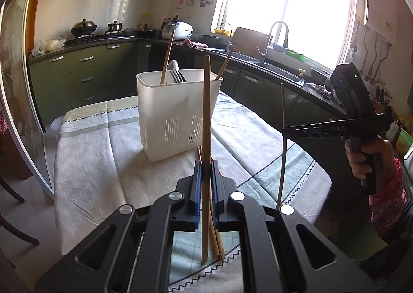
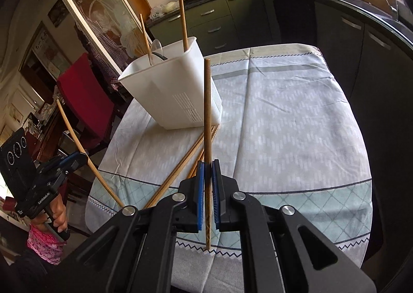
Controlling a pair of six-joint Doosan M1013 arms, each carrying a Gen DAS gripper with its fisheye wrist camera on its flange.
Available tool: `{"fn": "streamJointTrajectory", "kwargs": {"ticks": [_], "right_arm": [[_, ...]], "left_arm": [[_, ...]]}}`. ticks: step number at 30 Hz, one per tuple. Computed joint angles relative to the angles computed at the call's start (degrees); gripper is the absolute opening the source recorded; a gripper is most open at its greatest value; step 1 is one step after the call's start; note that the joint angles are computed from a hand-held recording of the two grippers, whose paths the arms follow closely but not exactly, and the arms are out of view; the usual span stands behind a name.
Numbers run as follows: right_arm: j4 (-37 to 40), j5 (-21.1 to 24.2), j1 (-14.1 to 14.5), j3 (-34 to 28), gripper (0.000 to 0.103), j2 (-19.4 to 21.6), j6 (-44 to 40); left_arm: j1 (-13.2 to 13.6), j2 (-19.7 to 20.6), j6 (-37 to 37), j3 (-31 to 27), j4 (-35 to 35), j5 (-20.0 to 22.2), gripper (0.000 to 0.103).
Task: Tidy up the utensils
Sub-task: 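Insert the chopstick into the holder and open the left tool while the right carries its chopstick over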
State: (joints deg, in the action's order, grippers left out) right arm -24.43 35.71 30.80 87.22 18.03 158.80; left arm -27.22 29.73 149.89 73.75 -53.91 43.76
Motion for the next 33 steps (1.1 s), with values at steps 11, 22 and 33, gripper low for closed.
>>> {"fn": "streamJointTrajectory", "kwargs": {"ticks": [11,22,33], "right_arm": [[-3.1,-0.4,1.2,-0.5,0.007,-0.4,0.6],[-5.4,-0.6,1.3,-1.9,0.007,-1.0,-0.4],[-5.0,-2.0,1.0,-2.1,0.007,-1.4,-2.6]], "left_arm": [[-0.1,-1.1,2.0,1.0,-1.4,-0.6,0.007],[-0.3,-1.2,-0.2,-1.8,-0.7,0.4,0.007],[-2.5,0.7,0.0,-12.4,-3.3,-9.4,0.007]]}}
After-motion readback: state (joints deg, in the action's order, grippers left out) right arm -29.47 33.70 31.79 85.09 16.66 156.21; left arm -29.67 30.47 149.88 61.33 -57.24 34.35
